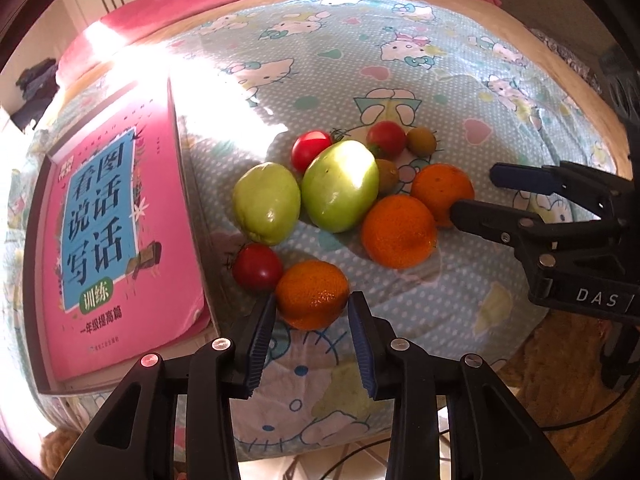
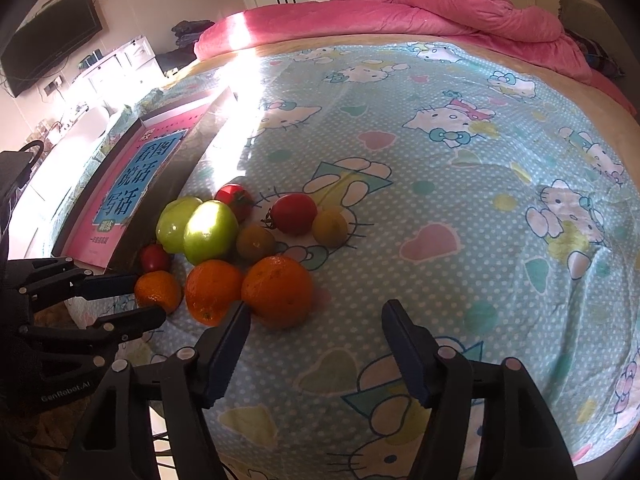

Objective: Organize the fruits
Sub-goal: 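Grasp an orange with the left gripper while the right gripper grasps another orange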

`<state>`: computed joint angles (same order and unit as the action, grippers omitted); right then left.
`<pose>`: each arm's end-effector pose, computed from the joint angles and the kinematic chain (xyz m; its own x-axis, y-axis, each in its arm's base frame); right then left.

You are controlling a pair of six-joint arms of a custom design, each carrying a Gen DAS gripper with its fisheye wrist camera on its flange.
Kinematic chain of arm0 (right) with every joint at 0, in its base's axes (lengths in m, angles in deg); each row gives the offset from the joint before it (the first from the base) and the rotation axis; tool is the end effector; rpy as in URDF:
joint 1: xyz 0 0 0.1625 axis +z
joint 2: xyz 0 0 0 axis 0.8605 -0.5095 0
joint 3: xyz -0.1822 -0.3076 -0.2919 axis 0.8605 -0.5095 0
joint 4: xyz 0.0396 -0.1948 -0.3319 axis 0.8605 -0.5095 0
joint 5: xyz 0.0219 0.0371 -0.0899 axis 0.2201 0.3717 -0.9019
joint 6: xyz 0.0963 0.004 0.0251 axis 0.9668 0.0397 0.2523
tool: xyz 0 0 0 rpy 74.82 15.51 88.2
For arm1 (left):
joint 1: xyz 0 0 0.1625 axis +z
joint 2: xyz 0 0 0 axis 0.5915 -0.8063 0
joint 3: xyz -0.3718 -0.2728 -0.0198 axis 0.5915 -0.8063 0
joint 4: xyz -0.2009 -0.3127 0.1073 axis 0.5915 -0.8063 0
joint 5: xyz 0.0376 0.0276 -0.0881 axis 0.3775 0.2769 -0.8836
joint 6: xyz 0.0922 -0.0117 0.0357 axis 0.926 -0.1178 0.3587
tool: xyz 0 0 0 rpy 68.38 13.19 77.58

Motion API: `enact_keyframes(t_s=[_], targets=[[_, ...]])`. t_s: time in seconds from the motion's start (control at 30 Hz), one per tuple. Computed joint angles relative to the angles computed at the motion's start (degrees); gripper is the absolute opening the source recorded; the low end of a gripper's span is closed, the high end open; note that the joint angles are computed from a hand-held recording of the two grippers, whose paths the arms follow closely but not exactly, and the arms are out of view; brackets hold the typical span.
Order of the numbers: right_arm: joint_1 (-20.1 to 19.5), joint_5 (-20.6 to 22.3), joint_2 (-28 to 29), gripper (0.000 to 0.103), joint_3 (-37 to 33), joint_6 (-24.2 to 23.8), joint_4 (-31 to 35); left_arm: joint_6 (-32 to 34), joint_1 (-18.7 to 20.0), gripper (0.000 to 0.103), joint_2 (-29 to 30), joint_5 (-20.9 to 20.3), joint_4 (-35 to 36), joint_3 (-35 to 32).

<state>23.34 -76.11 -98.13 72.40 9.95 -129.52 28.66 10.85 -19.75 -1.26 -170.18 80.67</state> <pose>0.0127 -0.6580 0.3152 -0.8360 -0.0368 0.5476 -0.3222 0.8406 -0.4353 -0.3943 -0.7119 -0.0431 -0.5564 0.5439 -0.6282 0.6329 0.7673 0.1038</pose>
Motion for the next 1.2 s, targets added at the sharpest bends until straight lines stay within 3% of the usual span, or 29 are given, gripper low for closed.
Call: enact_keyframes(t_s=[0.37, 0.53, 0.63, 0.67, 0.97, 1.2], targets=[[0.1, 1.7, 1.4, 0.059, -1.7, -3.7, 1.6, 2.1, -0.3, 0.041, 1.5, 2.4, -0.2, -1.0], [-0.7, 4.3, 1.6, 0.058, -3.0, -3.1, 3.6, 3.3, -0.4, 0.041, 2.0, 3.1, -0.9, -1.3], [-1.4, 7.2, 1.3, 0.049, -3.6, -2.2, 5.9, 3.6, -0.6, 0.041, 2.2, 3.5, -1.3, -1.2], [-1.7, 8.5, 1.1, 0.041, -3.7, -1.8, 6.8, 3.5, -0.6, 0.041, 2.1, 3.4, -1.4, -1.1], [-2.3, 11.1, -0.5, 0.04, -1.2, -1.3, 4.2, 3.2, -0.5, 0.04, -0.2, -2.4, -3.7, 1.2], [-2.7, 12.2, -2.2, 0.04, 1.3, 0.0, -1.7, 2.9, -0.7, 0.04, -1.1, -3.4, -4.9, 1.7]])
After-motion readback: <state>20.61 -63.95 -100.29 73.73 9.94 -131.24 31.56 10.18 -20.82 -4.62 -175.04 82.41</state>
